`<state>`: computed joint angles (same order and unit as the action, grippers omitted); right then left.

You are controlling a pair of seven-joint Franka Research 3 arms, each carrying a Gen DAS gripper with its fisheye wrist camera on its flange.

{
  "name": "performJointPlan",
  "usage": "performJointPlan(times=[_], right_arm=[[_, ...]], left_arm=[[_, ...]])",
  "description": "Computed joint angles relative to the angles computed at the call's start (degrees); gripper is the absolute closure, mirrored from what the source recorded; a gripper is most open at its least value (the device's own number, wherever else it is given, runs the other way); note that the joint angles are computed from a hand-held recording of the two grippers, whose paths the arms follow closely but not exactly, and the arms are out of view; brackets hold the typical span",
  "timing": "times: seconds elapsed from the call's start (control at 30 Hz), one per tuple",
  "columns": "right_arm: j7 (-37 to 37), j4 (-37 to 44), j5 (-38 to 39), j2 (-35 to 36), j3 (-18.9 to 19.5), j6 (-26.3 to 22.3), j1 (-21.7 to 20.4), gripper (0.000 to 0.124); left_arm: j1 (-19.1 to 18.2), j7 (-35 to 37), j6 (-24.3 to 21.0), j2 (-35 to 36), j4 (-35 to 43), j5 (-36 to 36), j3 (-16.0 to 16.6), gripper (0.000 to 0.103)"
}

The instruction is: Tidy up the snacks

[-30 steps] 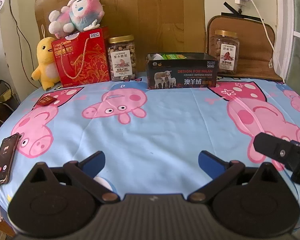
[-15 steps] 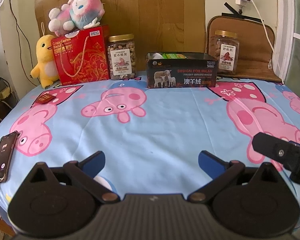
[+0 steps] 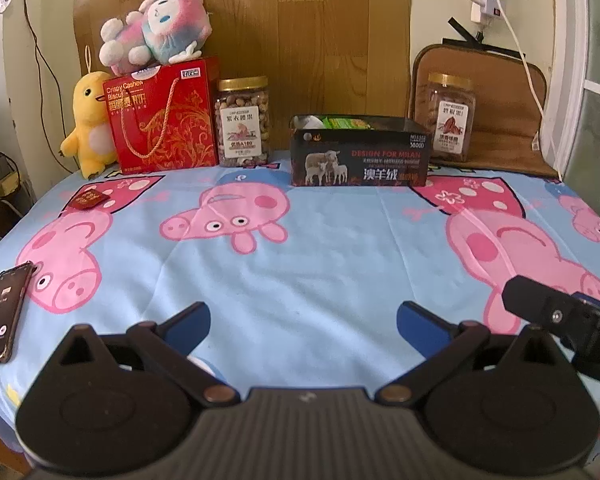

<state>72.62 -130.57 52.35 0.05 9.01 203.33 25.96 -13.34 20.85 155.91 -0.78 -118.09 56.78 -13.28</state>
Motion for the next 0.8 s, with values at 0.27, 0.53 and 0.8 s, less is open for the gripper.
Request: performJointPlan(times=[0.27,0.53,0.8], right_arm=[[0.4,0.2,-0.2,0.1,-0.1,-1.1,-0.1,0.025],[2.8,-0.5,-3.1,-0.3,-0.4,-2.0,-0.4,0.025],[-2.3,2.8,-3.4,0.3,-1.0,-8.1,-2.5,0.025]], left_arm=[[0.2,-4.4,-0.6,-0.8,-0.1,5.1,-0.2,0.000],[0.3,-7.0,-1.4,-1.3,0.0,9.2,-0.5,0.000],[0.9,-3.3,0.6,1.6,4.2,6.2,0.5,0.000]])
